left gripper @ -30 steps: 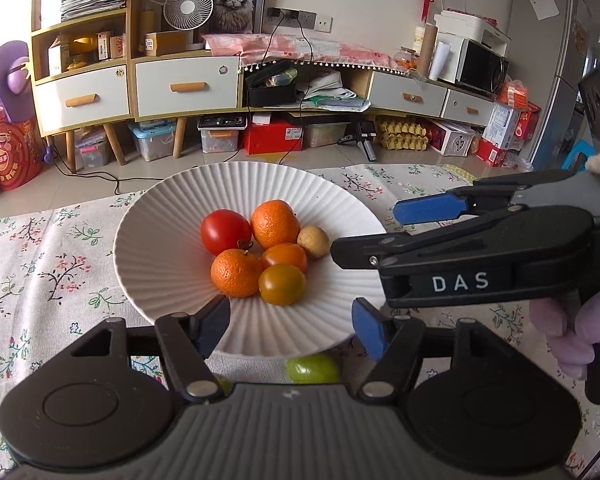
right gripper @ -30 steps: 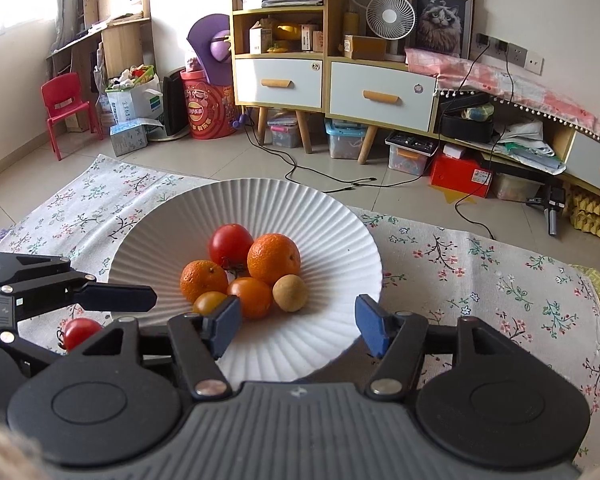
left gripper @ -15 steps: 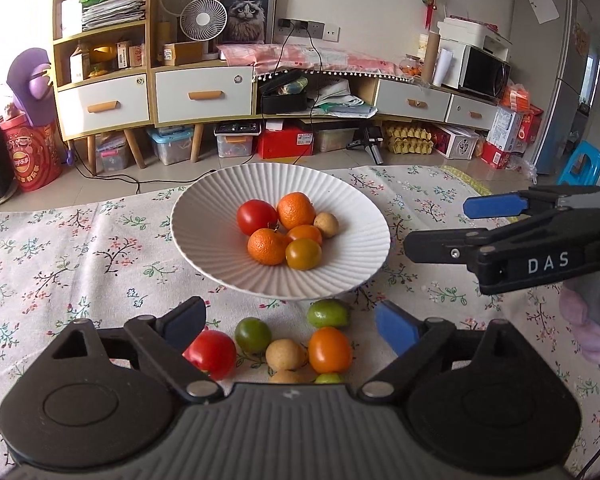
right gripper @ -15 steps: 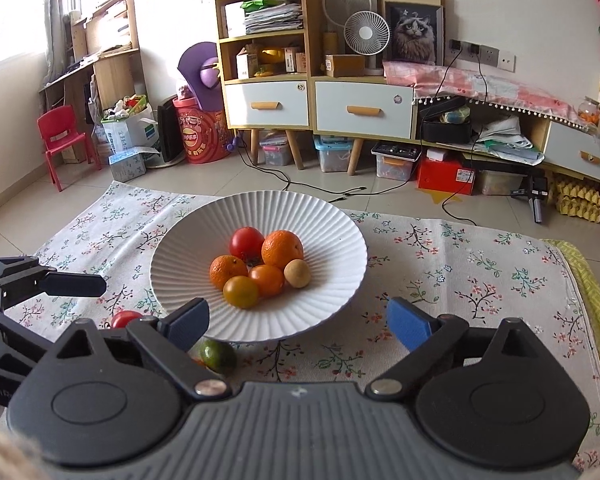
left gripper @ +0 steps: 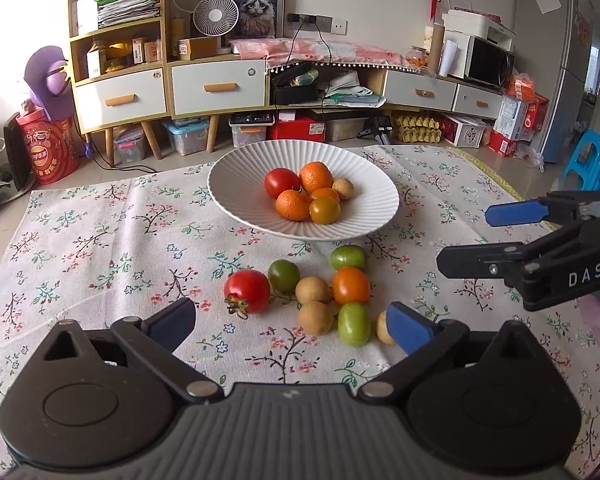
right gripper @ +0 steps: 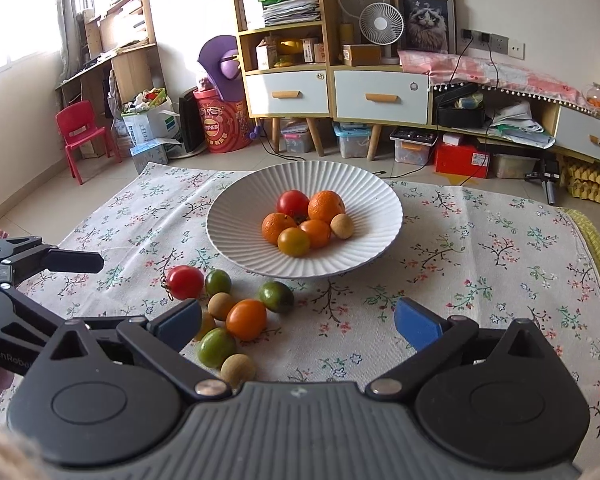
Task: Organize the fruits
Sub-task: 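Withdraw both open tools from the bowl back toward the fruit pile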
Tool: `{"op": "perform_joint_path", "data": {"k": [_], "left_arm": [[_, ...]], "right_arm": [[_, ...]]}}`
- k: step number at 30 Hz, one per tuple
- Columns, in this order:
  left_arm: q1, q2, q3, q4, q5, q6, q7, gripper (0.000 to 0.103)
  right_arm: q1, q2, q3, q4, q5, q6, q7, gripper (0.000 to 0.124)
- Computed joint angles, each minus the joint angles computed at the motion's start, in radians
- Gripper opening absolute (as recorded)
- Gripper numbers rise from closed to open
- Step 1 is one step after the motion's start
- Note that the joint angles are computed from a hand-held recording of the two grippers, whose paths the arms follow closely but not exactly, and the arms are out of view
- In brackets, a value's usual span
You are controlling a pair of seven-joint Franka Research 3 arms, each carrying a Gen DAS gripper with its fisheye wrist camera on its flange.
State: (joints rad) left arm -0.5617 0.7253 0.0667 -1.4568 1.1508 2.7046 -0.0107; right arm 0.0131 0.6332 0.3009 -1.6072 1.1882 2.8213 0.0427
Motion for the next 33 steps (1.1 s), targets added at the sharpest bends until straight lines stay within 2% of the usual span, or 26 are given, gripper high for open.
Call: {"op": "perform_joint_path", "data": {"k": [8, 14, 24, 28, 33], "left_arm": [[-0.003, -0.028, 0.005, -0.081, 0.028, -0.006, -0.077, 0.097], [0.009, -0.022, -0.016, -0.096, 0.019, -0.038, -0.064, 0.097], [0.003, 0.047, 0.001, -0.033, 0.024, -0.094, -0.053, 0.097], [-0.005, 0.068, 0.032, -0.015, 0.084, -0.055, -0.143, 0.098], [0.005, 0.101, 0.038, 0.035, 0.094, -0.045, -0.142, 0.097]], "right_arm": [[-0.009, -0.008, 0.015, -0.056, 0.042, 0.042, -0.057, 0.103], [0.005, -0.003, 0.009, -0.086, 0.041, 0.085, -0.109, 0.103], [0.008, -0.001, 0.015, -0.118, -0.036, 0.076, -0.065, 0.101], [0.013, 0.006, 0.015, -0.122, -0.062, 0.077, -0.052, 0.097], [-0.010, 0.024, 0.055, -0.114, -0.040, 0.104, -0.105, 0.092]]}}
